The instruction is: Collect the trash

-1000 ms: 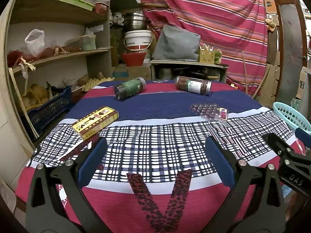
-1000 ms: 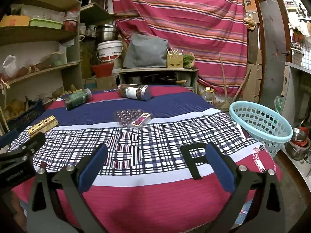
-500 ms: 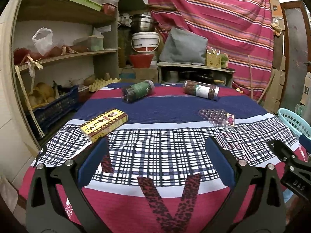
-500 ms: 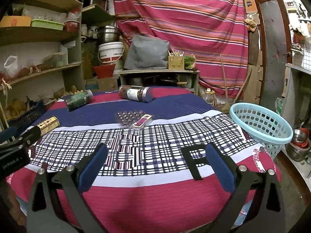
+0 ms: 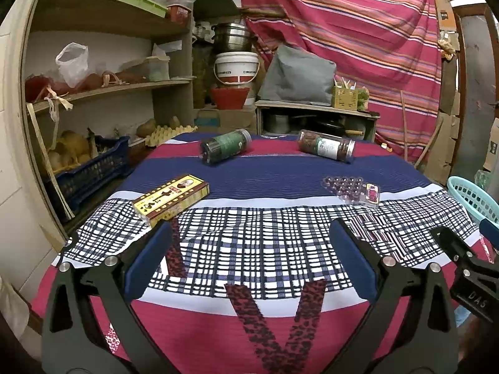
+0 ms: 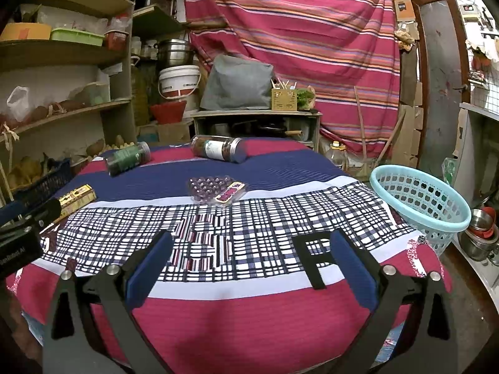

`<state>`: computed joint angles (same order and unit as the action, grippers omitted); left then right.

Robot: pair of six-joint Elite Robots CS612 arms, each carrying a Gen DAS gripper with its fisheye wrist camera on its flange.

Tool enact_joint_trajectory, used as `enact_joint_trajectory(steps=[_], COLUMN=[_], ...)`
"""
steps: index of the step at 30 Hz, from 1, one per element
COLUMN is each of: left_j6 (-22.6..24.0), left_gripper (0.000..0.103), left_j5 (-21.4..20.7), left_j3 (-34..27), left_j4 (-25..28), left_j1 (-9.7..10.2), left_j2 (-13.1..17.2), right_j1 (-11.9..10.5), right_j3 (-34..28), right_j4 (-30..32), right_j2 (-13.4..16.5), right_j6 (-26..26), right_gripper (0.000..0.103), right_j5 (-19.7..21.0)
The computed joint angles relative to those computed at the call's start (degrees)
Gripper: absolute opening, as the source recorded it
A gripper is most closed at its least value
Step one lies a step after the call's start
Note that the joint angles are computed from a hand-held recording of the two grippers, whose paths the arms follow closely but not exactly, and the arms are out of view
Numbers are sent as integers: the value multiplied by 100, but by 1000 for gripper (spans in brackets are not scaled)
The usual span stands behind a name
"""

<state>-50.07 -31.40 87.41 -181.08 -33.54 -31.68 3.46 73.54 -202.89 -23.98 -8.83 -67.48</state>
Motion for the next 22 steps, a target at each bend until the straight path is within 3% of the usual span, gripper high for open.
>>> enact_joint_trajectory(steps=[22], left_j6=[-94], left_gripper=[97], left_j5=[32], left_j3=[66], left_j4=[29], left_j1=[-17], left_j2=[-49], right_j1=[10], right_j3=[20], right_j4=[-29], right_j2=[4], right_j6=[-24], right_gripper=[98], right_j5=[11])
